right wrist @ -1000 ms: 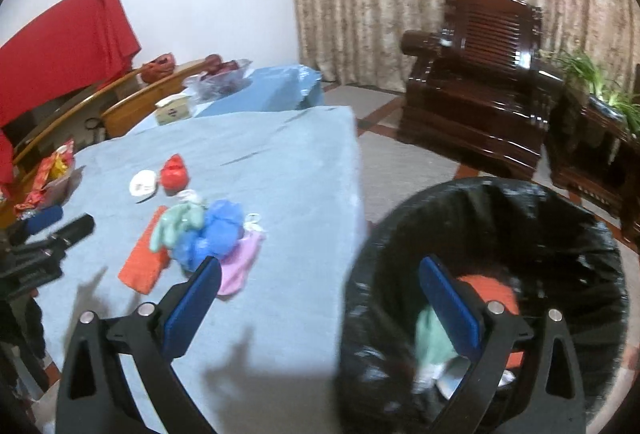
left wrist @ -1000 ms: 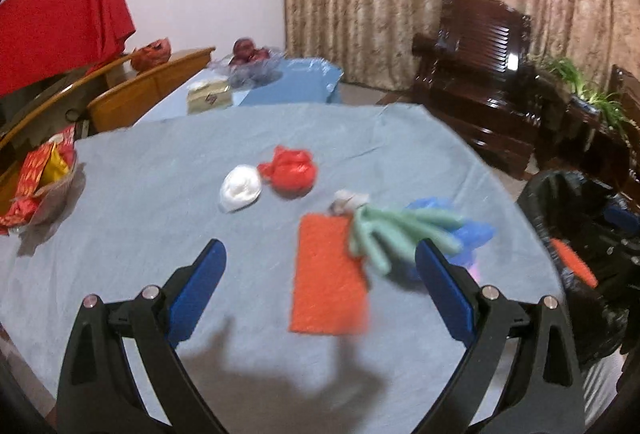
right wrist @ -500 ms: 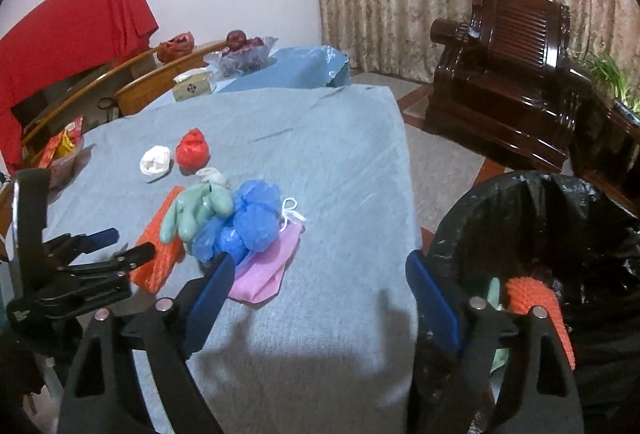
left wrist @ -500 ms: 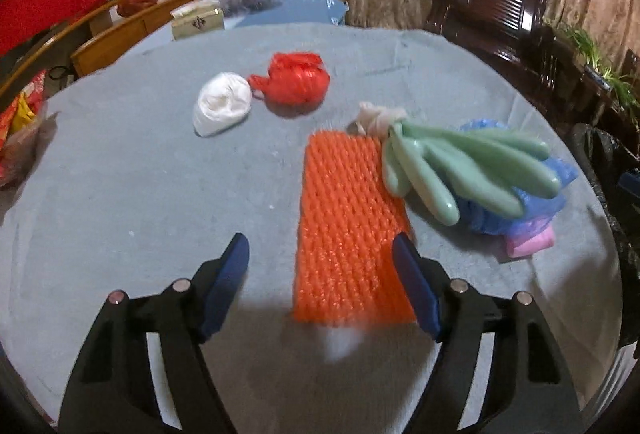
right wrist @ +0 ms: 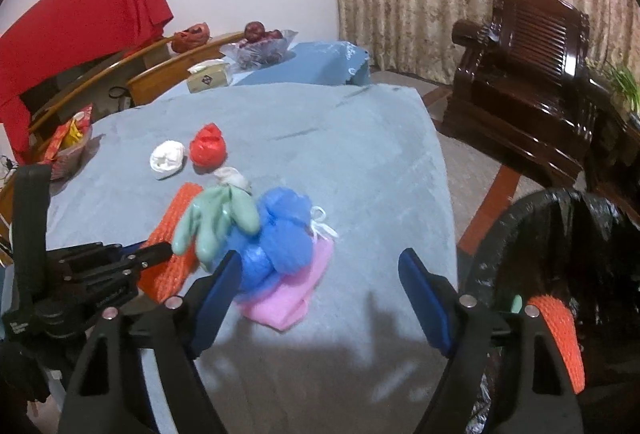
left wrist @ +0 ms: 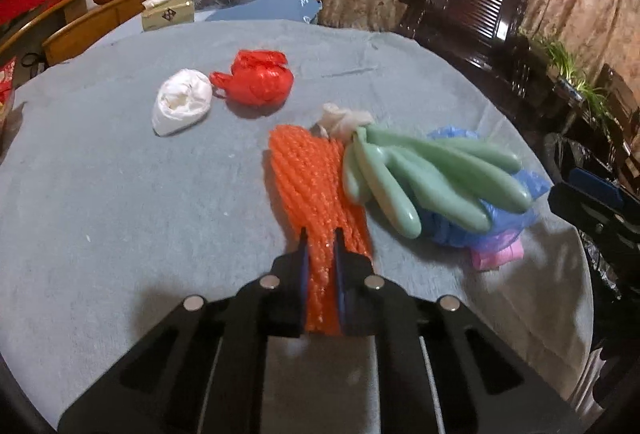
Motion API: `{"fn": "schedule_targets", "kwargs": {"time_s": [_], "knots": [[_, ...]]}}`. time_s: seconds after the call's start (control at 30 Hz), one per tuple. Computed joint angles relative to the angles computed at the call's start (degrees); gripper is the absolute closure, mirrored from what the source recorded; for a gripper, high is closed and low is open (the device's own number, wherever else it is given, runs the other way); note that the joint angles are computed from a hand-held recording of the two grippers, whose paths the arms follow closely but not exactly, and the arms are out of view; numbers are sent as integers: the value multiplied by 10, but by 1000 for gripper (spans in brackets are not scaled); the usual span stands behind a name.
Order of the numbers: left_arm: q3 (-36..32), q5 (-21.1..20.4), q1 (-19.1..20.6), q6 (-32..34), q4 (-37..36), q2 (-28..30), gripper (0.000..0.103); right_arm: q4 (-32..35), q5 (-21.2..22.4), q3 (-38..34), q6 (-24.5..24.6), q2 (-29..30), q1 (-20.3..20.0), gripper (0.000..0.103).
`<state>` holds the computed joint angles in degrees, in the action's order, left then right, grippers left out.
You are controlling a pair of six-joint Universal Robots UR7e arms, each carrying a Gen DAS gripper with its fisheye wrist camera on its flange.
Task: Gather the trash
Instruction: 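Grasp the second orange mesh scrubber with the left gripper while the right gripper grasps the green glove, then carry the scrubber with the left gripper while the right gripper carries the glove over the bin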
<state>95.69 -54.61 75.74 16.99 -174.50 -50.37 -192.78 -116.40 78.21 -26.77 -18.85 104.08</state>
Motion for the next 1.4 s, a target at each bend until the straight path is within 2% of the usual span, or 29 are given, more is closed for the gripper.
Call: {"fn": "schedule_targets", "kwargs": {"time_s": [0.2, 0.43, 0.53, 0.63, 0.9, 1.0, 1.1, 1.17, 1.3, 1.4], "knots": [[9, 22, -11, 21, -56, -18, 94, 25, 18, -38, -5, 17, 11, 26], [-1, 73, -14, 56, -74, -26, 94, 92, 41, -105, -4, 53, 25, 40], [-6, 75, -9, 51, -65, -30, 94, 131, 42, -142, -1, 74, 29, 47], [-3, 77, -5, 49, -67, -34, 94, 169, 30, -184, 1, 98, 32, 58], [-16, 77, 5, 47, -52, -28, 93, 229, -13, -272, -13, 150, 33, 63], [-20, 75, 9, 45, -46, -25, 93, 247, -33, -295, -23, 163, 33, 68], [-21, 76, 10, 40, -42, -22, 93, 267, -45, -311, -31, 174, 34, 78], [-24, 75, 11, 37, -37, -22, 93, 268, -51, -312, -43, 176, 35, 96], [-22, 76, 11, 32, -34, -24, 93, 264, -10, -277, -33, 149, 33, 101], [-21, 75, 7, 34, -36, -27, 93, 237, 49, -230, -28, 116, 30, 101]]}}
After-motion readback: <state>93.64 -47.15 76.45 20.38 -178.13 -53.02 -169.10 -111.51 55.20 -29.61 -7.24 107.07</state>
